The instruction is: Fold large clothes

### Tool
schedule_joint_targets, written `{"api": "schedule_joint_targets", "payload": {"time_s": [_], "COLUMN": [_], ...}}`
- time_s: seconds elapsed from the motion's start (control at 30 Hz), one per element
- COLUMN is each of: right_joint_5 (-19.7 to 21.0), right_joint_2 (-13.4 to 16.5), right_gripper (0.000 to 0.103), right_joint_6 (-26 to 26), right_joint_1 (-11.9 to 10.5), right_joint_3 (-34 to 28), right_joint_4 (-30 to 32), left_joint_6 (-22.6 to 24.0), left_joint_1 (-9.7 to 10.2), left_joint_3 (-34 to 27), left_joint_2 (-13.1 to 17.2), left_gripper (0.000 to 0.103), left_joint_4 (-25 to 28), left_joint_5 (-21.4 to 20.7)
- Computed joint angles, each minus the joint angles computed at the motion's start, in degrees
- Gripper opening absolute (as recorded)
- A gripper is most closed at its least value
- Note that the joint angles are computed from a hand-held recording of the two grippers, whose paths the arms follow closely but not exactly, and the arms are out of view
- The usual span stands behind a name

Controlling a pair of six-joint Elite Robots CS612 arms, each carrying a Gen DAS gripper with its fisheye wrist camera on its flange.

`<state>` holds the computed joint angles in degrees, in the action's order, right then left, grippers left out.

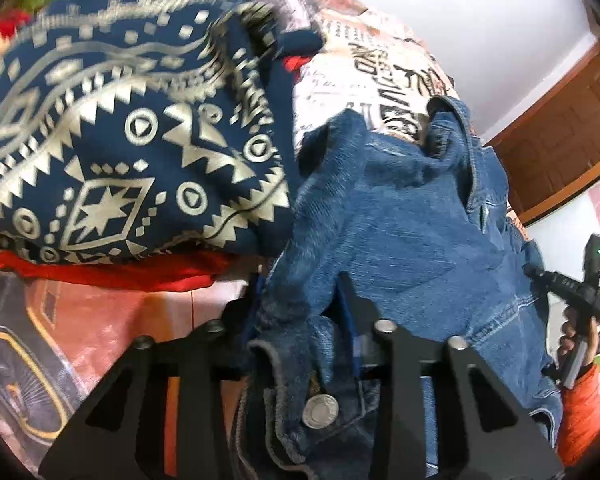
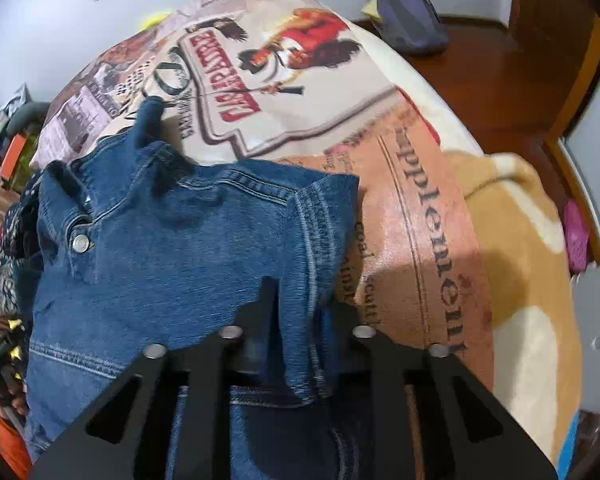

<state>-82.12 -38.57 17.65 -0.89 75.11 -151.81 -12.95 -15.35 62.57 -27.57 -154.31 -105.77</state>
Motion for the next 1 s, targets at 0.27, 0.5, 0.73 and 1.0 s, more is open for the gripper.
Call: {"api": "schedule_joint_targets", "payload": {"time_s": [0.27, 0.5, 0.73, 1.0], "right_joint_5": [-1.36, -3.42, -7.38, -8.87], "right_joint_2": [-5.56, -8.58, -5.25, 2.26], "right_gripper": [0.007, 0.007, 0.007, 0.008], "right_joint_6": [-1.86, -5.68, -6.42, -1.54], "right_joint_1": [0.53, 1.91, 2.81, 1.88], "right_joint_3": [6.44, 6.97, 1.58, -7.34], "right_joint_4": [-12.46, -17.94, -18.70, -4.84], "left_joint_6": [5.53, 7.04, 9.01, 5.12], "left_joint_1": [-2.53, -3.39, -3.85, -2.10], "left_joint_3": [7.16, 7.66, 2.33, -13.41], "left_joint_2": [-6.52, -9.27, -6.15, 4.19], "left_gripper": [0.024, 0.023, 0.023, 0.025], "left_joint_4": [-10.12, -19.50, -18.67, 1.36], "left_joint_5": [7.26, 8.99, 11.55, 14.47]}}
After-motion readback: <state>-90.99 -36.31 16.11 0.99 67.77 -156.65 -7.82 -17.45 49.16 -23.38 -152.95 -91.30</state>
